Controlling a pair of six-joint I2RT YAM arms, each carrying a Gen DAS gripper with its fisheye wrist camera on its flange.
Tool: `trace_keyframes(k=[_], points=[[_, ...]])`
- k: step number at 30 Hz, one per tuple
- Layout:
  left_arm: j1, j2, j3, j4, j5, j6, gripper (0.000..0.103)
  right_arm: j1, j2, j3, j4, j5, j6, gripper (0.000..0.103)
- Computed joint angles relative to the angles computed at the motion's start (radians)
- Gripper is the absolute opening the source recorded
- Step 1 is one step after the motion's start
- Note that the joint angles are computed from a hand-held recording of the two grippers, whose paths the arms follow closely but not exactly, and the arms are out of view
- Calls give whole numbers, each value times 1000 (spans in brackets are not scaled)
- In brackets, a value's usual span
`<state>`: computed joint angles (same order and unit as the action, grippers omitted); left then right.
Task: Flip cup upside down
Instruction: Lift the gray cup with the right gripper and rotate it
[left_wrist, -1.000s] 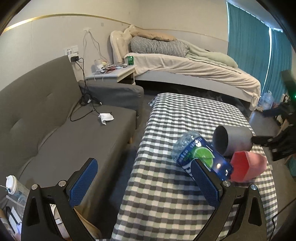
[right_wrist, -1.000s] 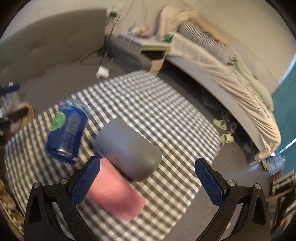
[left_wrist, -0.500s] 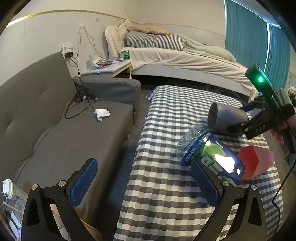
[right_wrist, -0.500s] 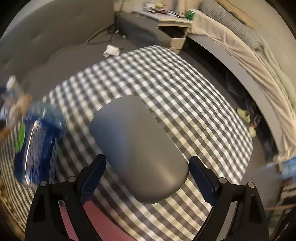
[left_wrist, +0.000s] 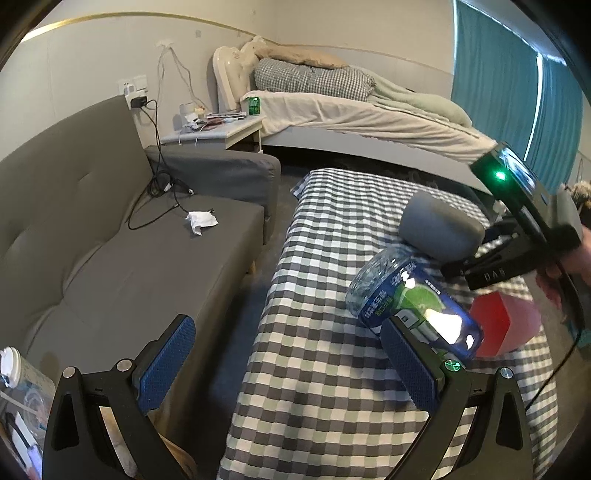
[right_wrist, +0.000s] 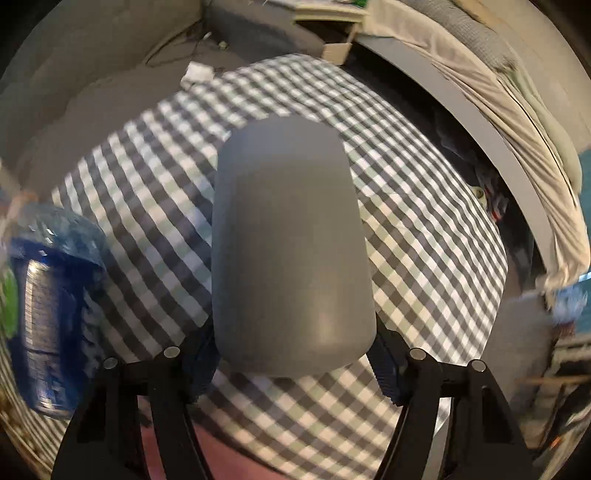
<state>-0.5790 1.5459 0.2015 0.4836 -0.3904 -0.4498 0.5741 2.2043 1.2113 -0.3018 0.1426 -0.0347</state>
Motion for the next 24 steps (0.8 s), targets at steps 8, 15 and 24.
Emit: trace_keyframes(k=[8, 15, 24], points=[[-93, -197, -22, -168, -51, -72, 103, 100, -353, -292, 49, 43, 176, 68], [-205, -512, -81, -426, -111, -158, 103, 317, -761, -553, -11, 175, 417, 67], [-328, -962, -90, -886, -212, -246, 103, 750, -972, -508, -342, 357, 916, 66]])
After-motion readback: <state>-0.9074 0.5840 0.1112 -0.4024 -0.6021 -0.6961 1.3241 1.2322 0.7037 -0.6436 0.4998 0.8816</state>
